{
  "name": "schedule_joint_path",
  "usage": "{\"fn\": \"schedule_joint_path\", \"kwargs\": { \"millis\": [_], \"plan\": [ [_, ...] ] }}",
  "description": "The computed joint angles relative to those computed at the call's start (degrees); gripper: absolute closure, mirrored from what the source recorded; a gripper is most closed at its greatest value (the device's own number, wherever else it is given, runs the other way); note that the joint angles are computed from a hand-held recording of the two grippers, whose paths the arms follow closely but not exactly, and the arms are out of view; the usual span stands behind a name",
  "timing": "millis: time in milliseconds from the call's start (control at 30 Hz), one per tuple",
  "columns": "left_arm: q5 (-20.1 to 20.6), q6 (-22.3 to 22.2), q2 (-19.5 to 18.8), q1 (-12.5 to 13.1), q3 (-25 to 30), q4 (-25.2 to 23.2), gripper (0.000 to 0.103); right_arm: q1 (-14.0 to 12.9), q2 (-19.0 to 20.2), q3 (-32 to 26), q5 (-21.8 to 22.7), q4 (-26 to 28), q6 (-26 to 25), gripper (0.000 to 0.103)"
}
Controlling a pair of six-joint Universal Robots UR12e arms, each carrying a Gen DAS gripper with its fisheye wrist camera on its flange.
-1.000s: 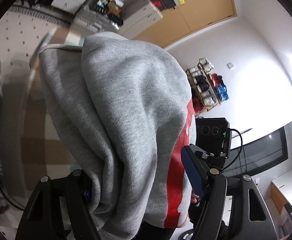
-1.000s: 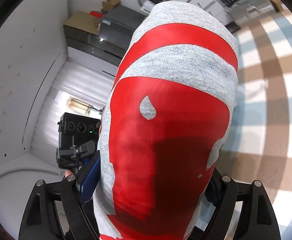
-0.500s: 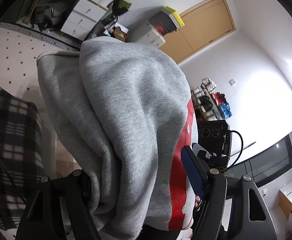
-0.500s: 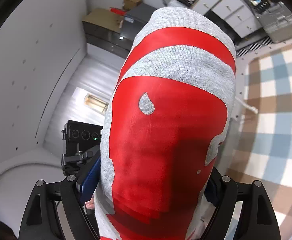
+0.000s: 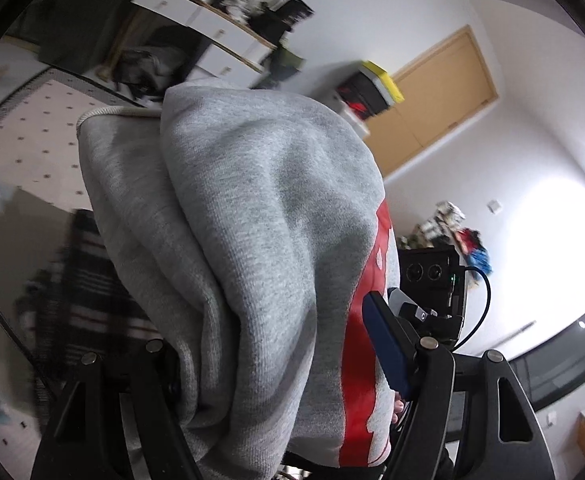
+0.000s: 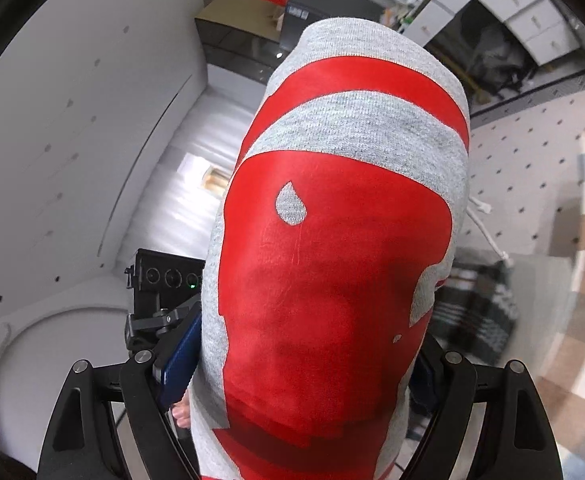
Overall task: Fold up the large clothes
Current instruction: 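Carry the held hoodie with both tools toward the grey cabinet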
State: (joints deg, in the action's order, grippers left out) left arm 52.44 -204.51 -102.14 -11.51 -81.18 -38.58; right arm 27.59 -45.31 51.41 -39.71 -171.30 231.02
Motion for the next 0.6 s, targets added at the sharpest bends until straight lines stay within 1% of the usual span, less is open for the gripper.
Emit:
{"fn": "schedule_joint_path", "kwargs": {
  "millis": [100,167,200,233,267,300,333,367,400,433,467,500,567,600],
  "plan": [
    [1.92,-0.44,0.40,0.86,-1.49,-0.85,0.035,0.90,4.44,-4.88,2.15,-1.72,4.77,0.016],
    [1.93,-0.88,0.19,1.65,-3.47,-1.77,0.035,1.45,6.54,-6.00,3.37,-1.07,5.63,0.016],
    [1.86,-1.08,-0.05,1.98,-4.29,-2.17,0.035,1.63,6.99,-5.88,3.93,0.24,4.95,0.016],
    [2.06,-2.09,-0.66,2.38,-6.00,-2.18,0.035,1.92,7.39,-5.27,4.18,3.74,3.02,0.016],
    [1.81,-3.23,-1.30,2.74,-7.15,-2.72,0.035,2.19,7.37,-4.32,3.74,7.89,0.81,0.016],
    [1.20,-4.51,-1.82,3.13,-8.22,-2.63,0.035,2.39,7.25,-3.32,2.74,10.58,-0.61,0.016],
    [-0.72,-7.34,-2.50,3.96,-10.31,-0.24,0.035,2.51,7.29,-2.07,1.83,11.22,-0.49,0.016],
    [-2.95,-9.68,-2.88,4.70,-11.83,2.58,0.035,2.39,7.56,-1.48,1.91,9.45,0.73,0.016],
    [-6.70,-12.39,-3.34,5.68,-13.46,6.75,0.035,2.16,7.95,-1.55,2.79,7.45,1.81,0.015],
    [-8.25,-13.36,-3.48,6.12,-14.08,8.73,0.035,2.01,7.86,-1.58,3.42,7.84,1.19,0.013],
    [-8.00,-14.11,-3.26,6.36,-14.71,10.81,0.035,1.97,7.24,-1.32,3.25,10.63,-1.55,0.012],
    [-6.75,-14.14,-2.83,6.40,-15.08,12.13,0.035,2.07,6.30,-0.92,2.16,14.36,-5.40,0.010],
    [-5.89,-14.68,-2.19,6.50,-15.42,13.46,0.035,2.16,5.42,-0.61,1.05,18.45,-9.34,0.009],
    [-4.92,-15.66,-1.63,6.45,-15.74,14.61,0.035,2.25,5.20,-0.77,0.44,20.14,-10.19,0.006]
  ]
}}
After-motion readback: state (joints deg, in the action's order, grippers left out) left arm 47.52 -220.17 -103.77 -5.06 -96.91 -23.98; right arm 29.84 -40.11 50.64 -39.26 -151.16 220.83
